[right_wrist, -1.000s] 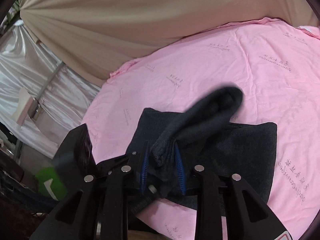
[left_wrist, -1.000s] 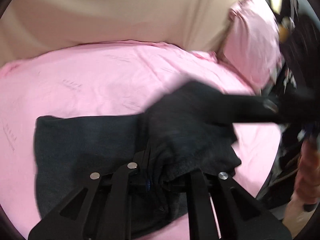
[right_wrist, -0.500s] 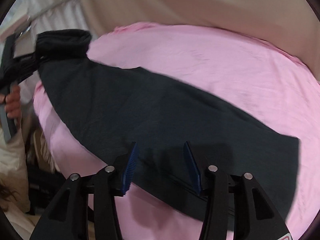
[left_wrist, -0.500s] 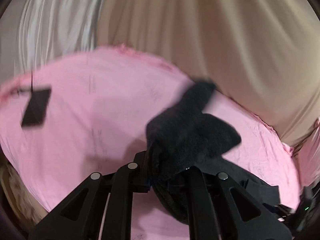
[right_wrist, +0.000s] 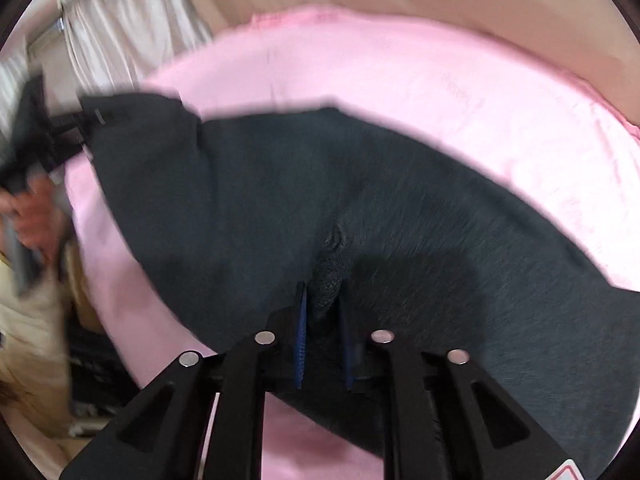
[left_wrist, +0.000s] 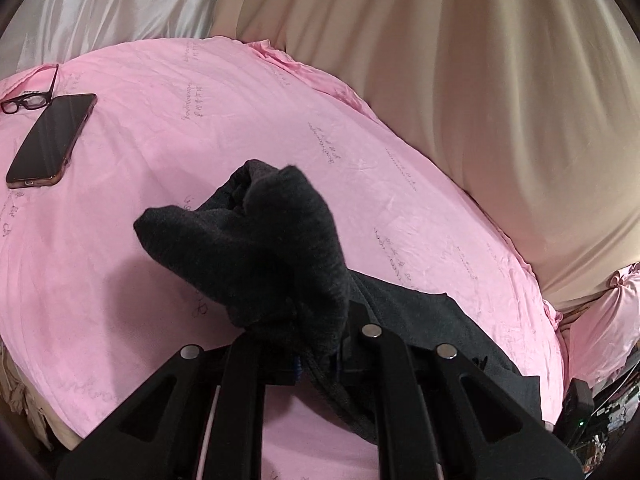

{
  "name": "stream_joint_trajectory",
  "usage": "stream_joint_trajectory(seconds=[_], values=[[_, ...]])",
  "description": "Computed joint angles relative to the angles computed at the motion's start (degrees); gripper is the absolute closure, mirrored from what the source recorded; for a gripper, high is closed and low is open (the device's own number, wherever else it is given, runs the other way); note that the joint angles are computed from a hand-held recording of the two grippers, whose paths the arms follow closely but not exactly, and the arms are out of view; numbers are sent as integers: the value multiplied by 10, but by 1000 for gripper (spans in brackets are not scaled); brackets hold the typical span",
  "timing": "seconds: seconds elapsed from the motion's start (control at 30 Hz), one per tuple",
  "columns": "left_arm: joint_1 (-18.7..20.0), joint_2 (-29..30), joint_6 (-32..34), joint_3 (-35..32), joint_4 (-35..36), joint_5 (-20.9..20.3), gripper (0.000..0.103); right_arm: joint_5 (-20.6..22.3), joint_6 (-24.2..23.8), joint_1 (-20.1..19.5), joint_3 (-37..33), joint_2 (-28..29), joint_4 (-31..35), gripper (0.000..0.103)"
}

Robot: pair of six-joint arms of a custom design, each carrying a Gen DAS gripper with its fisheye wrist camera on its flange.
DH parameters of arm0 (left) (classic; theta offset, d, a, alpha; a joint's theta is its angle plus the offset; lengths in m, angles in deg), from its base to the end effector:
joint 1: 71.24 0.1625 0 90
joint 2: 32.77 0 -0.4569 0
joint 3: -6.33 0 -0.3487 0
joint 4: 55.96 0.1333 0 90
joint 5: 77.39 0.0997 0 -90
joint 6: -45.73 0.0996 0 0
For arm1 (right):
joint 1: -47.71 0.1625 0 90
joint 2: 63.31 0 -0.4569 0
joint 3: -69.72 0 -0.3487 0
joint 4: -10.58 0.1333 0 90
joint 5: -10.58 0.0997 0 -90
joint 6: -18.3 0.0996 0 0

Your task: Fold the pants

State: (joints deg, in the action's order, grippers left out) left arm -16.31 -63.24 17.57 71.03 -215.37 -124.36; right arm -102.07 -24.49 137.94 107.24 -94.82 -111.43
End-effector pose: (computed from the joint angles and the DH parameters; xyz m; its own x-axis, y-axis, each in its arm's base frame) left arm -0.2981 -0.7749 0.1960 -0.9483 -0.2291 -0.2198 0.0251 0.6361 -0.7712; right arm 0.0984 -0.8658 0.3259 -0.6753 -0.4894 0.5518 -0.6300 0.7717 -0.0866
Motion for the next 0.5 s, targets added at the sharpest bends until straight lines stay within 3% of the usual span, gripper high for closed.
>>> stream_joint_trajectory(seconds=[0.03, 0.1, 0.2, 0.33, 0.43, 0.5], values=[[0, -2, -3, 4, -1, -5, 93, -4, 18, 4, -28, 7, 36, 73], [2, -6, -3, 11, -7, -11, 93, 24, 23, 12, -76, 19, 72, 70], [-3, -5, 8, 11, -12, -7, 93, 80, 16, 24, -156, 45, 100, 42], [-26, 13, 62, -29, -8, 0, 94, 115, 48, 21, -254, 80, 110, 40], [-59, 51, 153, -108, 12, -9, 94, 105, 88, 7, -216, 47, 56, 40], [-83, 89, 211, -178, 37, -44, 93, 109, 108, -8, -137, -2, -13, 40]])
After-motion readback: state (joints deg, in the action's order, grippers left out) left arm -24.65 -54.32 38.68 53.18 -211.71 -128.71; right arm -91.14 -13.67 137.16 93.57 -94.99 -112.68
